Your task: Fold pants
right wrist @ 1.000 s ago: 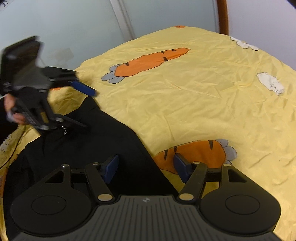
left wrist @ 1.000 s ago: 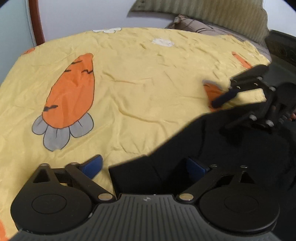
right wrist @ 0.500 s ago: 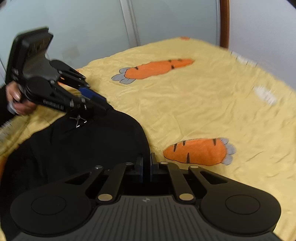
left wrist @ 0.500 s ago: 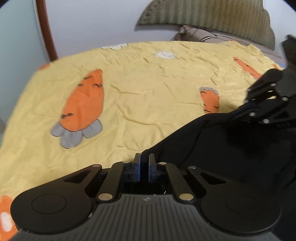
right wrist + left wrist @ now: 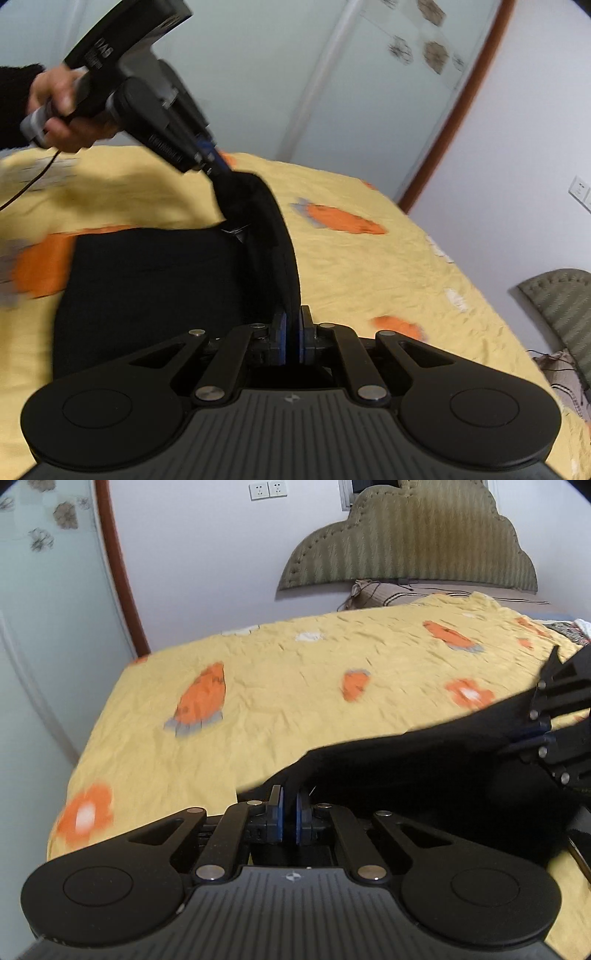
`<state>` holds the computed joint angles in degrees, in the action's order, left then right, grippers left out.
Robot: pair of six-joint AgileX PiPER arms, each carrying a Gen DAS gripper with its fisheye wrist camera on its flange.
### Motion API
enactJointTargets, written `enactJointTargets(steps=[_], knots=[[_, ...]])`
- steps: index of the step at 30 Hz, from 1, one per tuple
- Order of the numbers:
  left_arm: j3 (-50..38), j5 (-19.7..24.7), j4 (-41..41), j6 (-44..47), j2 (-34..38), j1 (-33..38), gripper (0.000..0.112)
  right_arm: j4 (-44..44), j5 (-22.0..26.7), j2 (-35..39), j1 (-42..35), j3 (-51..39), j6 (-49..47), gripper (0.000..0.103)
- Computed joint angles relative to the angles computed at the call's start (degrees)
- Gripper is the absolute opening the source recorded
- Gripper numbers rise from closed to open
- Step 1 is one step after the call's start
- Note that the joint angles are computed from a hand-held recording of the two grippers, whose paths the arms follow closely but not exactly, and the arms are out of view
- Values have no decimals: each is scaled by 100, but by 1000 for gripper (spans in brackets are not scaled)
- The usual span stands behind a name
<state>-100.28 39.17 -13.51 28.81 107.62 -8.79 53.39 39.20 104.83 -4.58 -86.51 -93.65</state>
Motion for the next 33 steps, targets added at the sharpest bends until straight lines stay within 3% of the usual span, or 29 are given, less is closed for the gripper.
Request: enactJointTargets(steps=[4, 7, 14, 18, 20, 23, 27, 29, 31, 33], knots=[[1777, -333, 171, -203, -1105, -63, 7, 273, 165, -875, -39, 1414, -467, 6], [2706, -662, 941, -830, -1580, -327, 8, 218, -103, -1220, 106, 2175, -624, 5], [3024, -599, 1566, -1359, -1752, -486, 10, 269, -14, -1543, 29, 2738, -329, 6], [2795, -168, 2069, -1890, -1631, -565, 18, 218, -268, -1352, 227, 2738, -72, 9], [2804, -70, 2701, -2520, -1640, -693, 21, 462, -363, -1393, 199, 2894, -116, 9], [2717, 185, 3150, -3048, -1710, -792, 22, 1031, -58, -1675, -146, 3175, -630, 11], [2446, 159, 3211, -3313, -1886, -1221, 36, 1549, 1476, -2080, -1587, 3364, -1172, 13], [2195, 38, 3039, -3161, -1811, -1562, 45, 1518, 1911, -2208, -2286, 3412, -1291, 13], [1806, -89, 2534, -2682, -1565, -1918, 66, 1402, 2010, -2280, -2880, 3380, -1287, 13], [1472, -365, 2141, -2268, -1235, -2338, 76, 1274, 1912, -2247, -3343, 3285, -1130, 13]])
